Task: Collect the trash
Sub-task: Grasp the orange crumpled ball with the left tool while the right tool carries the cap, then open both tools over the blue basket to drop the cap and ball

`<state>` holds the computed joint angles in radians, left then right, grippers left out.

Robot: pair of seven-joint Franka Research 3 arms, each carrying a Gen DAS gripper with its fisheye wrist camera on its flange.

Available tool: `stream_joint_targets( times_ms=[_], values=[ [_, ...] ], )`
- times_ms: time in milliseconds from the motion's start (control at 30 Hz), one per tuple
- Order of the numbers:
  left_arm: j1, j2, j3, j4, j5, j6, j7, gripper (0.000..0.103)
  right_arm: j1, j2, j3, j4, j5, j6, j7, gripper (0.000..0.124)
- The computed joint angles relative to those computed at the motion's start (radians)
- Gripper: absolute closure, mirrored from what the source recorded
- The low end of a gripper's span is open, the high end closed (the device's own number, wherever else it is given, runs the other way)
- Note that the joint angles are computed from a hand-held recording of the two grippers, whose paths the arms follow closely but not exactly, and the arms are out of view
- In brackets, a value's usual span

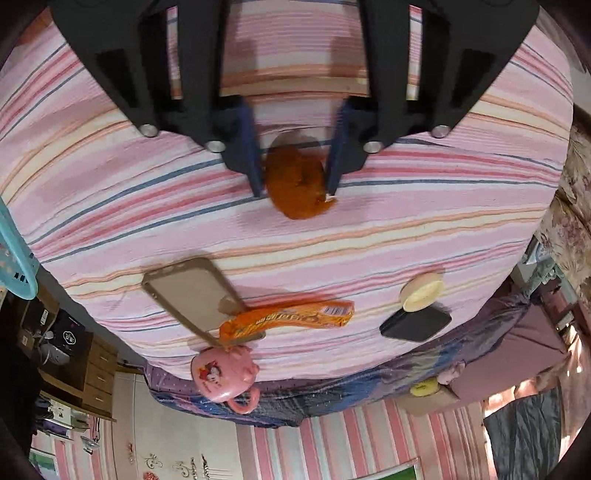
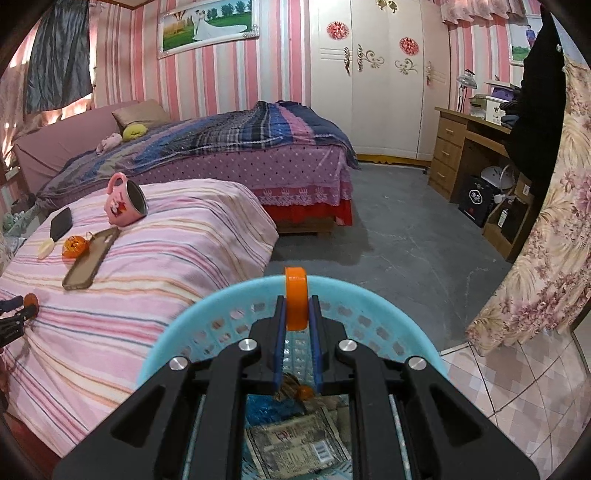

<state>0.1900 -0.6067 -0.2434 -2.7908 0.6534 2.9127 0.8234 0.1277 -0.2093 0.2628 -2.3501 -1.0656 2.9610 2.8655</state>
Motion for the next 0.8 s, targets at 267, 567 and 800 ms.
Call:
stream_joint_targets(
  times_ms=[267,567,800],
  values=[
    [-0.015,0.007,-0.089,0.049,0.013,0.063,-0.07,0.075,-0.052,-0.058,0.03,-0.074,0.033,0.031,0.005,0.112],
    [0.017,0.13,-0.303,0.23,0.105,0.113,-0.276,0.075,-0.12,-0.063,0.051,-0.106,0.069,0.065,-0.018,0.112],
    [0.075,0.289,-0.465,0.408,0.282,0.072,-0.449,0.074,-0.181,-0.063,0.084,-0.119,0.079,0.073,-0.02,0.112]
  ],
)
